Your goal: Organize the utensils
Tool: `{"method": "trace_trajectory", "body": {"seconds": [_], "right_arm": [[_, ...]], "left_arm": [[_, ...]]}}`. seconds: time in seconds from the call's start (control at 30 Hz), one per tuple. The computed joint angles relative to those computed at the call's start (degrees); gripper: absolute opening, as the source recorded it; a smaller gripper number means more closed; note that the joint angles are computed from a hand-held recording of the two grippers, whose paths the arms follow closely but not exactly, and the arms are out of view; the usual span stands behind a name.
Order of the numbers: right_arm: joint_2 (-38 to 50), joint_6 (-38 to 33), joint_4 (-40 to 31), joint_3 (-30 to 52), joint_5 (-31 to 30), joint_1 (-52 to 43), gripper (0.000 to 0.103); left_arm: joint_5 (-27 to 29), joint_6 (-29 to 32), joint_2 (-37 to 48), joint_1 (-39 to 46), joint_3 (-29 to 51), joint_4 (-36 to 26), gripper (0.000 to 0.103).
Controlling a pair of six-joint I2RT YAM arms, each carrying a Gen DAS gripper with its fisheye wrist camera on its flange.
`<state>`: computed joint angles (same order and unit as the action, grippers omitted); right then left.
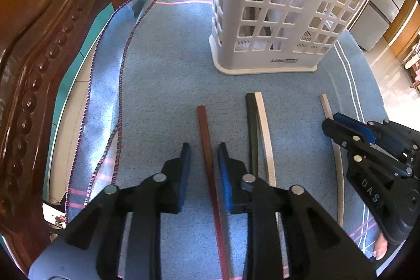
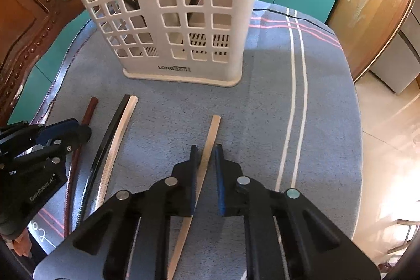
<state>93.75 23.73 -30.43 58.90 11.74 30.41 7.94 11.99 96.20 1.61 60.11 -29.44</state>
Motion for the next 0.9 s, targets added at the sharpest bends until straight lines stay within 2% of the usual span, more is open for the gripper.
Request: {"method": "trace_trajectory", "body": {"seconds": [0.23,0.33,0.43,0.67,0.9], "right_arm": [[0.85,0.66,1.59,-0.69,0.96,1.18,0.01],[0.05,1.53,3.03,-1.57,-0.34,1.17,0.007],[-2.81,1.44,3.57,-2.67,-0.29,0.72,0.006],[-18.01,1.48,2.91,-6.34,-1.01,0.97,0.007],[-31.23,1.12,-1.54,-6.11,-2.14,0.46,0.007]], "left_arm": [[-0.46,0.29,-0.97,-0.45,-0.95,0.66,0.024],[-0.47,0.16,-2.12,-0.41,-1.73,0.75,0.01],[0.51,-0.31,-4.55,0.29,-2.62,1.48,0.007],[4.25,0.59,-15.14,2.52,-5.48,1.34,0.004],[10.6,1.13,-25.78,5.12,-5.5,-2.6,0.003]]}}
